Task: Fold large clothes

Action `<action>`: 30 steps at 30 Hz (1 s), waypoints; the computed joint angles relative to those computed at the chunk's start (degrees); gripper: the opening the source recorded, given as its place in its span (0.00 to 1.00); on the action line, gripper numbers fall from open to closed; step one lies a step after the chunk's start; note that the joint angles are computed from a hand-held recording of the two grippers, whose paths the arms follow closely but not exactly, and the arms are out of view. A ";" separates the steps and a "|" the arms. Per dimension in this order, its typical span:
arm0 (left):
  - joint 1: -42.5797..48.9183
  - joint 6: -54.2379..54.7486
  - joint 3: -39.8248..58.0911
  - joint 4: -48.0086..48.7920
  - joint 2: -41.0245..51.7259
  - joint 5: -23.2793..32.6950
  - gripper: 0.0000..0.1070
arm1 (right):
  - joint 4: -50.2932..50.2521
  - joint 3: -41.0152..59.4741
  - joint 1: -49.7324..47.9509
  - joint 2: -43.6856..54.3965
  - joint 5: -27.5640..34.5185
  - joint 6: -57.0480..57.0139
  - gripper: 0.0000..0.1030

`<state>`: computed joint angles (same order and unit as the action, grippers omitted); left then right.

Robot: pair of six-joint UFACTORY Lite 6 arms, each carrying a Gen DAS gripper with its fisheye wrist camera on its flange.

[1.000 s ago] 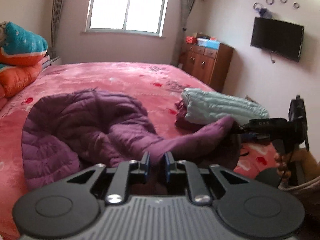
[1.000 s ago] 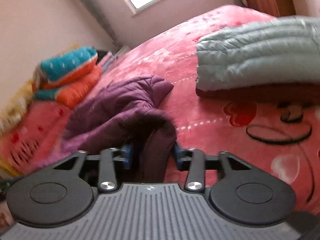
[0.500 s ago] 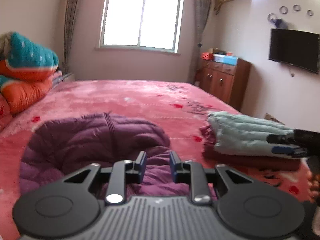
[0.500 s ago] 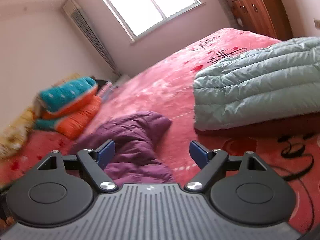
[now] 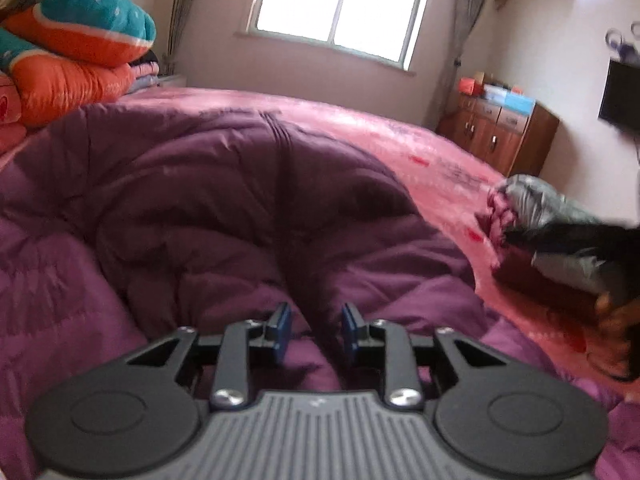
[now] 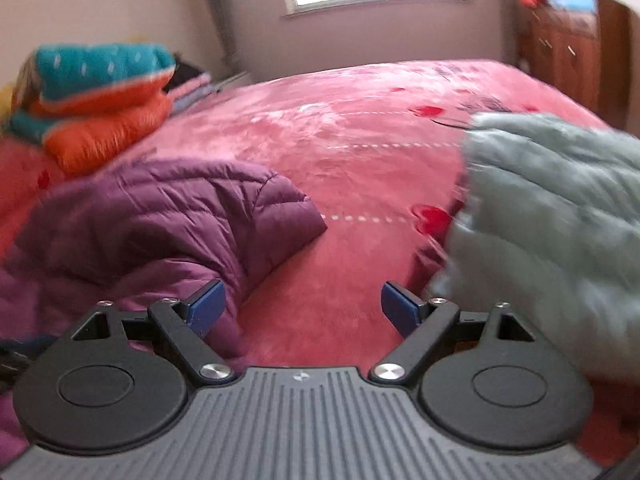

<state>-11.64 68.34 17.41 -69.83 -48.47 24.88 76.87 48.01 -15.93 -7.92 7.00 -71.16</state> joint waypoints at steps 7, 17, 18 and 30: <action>17.71 25.14 1.47 -24.06 4.96 11.32 0.43 | 30.77 10.35 1.33 19.64 5.14 -27.90 1.00; 28.30 27.63 6.60 -30.42 14.87 20.84 0.43 | 42.37 17.18 -2.58 34.77 34.19 -17.74 1.00; 28.44 27.58 6.67 -31.39 14.94 21.51 0.43 | 43.92 17.19 -1.20 34.48 35.14 -17.93 1.00; 45.11 29.45 13.92 -32.23 26.54 38.89 0.53 | 35.23 30.75 24.67 31.50 20.13 -23.45 1.00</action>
